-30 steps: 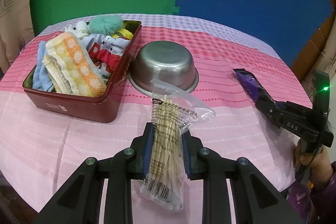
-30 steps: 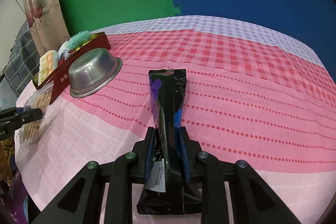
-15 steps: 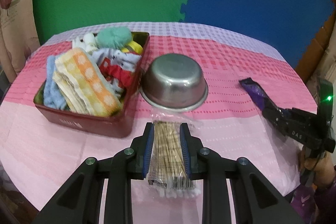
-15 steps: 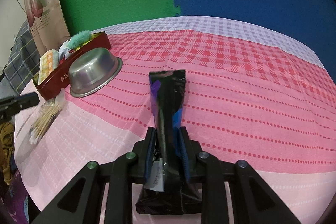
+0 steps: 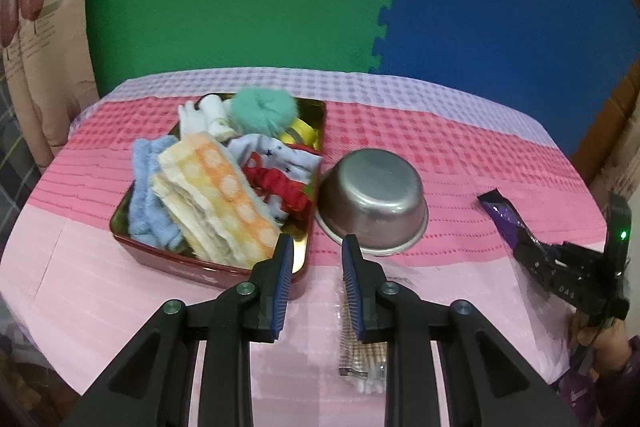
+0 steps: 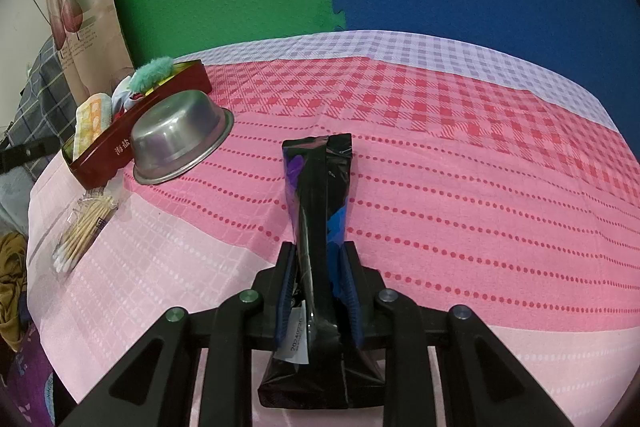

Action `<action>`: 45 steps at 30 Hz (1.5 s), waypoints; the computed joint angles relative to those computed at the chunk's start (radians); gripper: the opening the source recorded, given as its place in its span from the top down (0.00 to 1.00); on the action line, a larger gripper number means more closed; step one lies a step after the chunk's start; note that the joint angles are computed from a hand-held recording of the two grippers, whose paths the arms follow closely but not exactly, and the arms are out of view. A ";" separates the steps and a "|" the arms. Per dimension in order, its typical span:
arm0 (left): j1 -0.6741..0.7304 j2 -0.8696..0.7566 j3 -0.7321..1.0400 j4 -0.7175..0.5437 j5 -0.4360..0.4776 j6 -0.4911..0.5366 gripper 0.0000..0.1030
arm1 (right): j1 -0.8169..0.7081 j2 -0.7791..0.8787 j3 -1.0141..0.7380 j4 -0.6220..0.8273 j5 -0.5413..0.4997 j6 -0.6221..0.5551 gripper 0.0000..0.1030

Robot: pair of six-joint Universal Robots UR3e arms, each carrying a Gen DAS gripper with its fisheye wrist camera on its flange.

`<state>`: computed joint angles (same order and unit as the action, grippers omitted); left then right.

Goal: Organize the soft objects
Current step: 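Carry the cotton swab bag with the left gripper toward the tin tray, then lower the cotton swab bag into the tin tray and open the left gripper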

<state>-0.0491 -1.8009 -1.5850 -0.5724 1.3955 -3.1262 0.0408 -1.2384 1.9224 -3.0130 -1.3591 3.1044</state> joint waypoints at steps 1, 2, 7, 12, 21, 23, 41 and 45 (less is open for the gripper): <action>0.021 0.009 0.013 -0.060 -0.057 0.009 0.81 | 0.000 0.000 0.000 0.000 0.000 0.000 0.77; 0.029 0.018 0.015 -0.091 -0.088 0.009 0.77 | 0.001 0.000 0.000 0.000 -0.001 0.001 0.77; -0.039 0.006 0.017 -0.155 -0.096 0.041 0.24 | -0.002 -0.001 0.001 0.002 0.006 0.001 0.77; -0.126 -0.115 0.119 -0.204 0.029 0.050 0.22 | -0.007 -0.010 0.013 -0.001 0.018 -0.006 0.77; -0.146 -0.125 0.067 -0.117 0.031 0.070 0.83 | -0.014 -0.014 0.013 0.005 0.031 -0.009 0.77; -0.140 -0.073 0.055 -0.113 0.007 0.088 0.83 | -0.016 -0.016 0.013 0.007 0.035 -0.008 0.77; 0.084 -0.359 0.733 -0.461 -0.025 -0.040 0.82 | -0.009 -0.012 0.010 0.005 0.024 -0.007 0.77; 0.080 -0.522 0.993 -0.567 -0.029 -0.123 0.82 | -0.009 -0.012 0.009 0.006 0.024 -0.006 0.77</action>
